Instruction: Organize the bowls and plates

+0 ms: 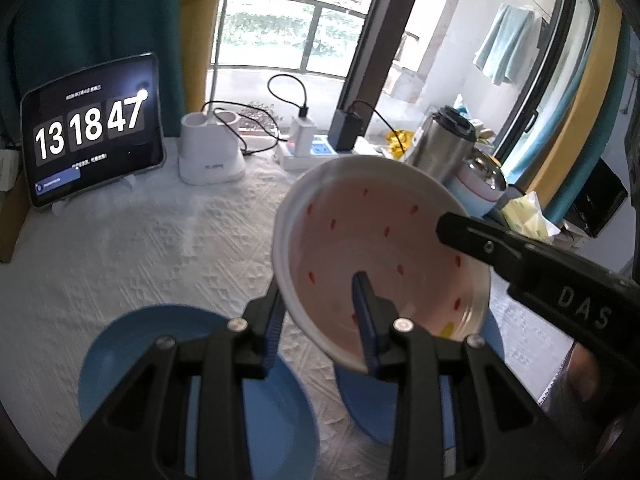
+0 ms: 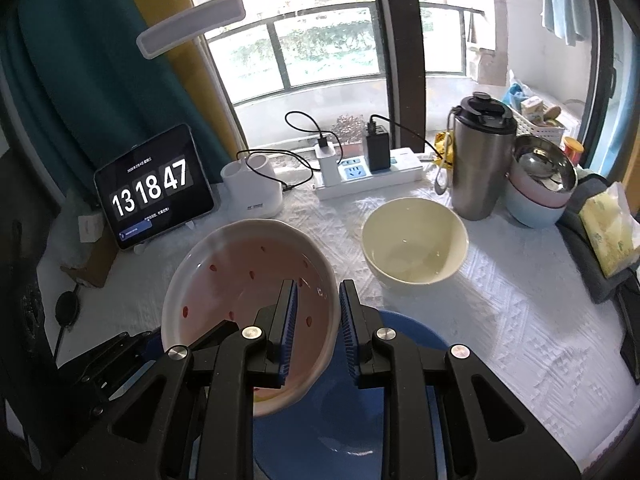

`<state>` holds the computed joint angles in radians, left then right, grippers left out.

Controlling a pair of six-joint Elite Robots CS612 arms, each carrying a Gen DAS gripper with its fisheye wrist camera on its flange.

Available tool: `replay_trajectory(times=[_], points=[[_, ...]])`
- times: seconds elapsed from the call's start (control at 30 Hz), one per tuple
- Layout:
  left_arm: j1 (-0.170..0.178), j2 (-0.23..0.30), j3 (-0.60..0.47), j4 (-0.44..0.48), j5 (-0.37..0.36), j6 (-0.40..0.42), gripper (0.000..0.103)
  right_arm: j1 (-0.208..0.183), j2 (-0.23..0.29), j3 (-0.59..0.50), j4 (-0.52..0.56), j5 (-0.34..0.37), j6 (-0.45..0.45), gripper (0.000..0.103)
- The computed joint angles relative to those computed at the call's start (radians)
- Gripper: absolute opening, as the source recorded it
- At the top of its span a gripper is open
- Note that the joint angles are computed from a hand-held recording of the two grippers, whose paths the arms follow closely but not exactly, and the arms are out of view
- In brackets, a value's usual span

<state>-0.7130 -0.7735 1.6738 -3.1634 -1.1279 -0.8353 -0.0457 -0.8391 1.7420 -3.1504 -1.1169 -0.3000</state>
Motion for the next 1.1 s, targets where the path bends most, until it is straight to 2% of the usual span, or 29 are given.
replay_trajectory(times=[1.1], points=[[-0.053,0.031,-0.043,0.078,-0.046,-0.002,0.034,-0.083,-0.011,0.079,-0.018,0.022,0.014,0.023]])
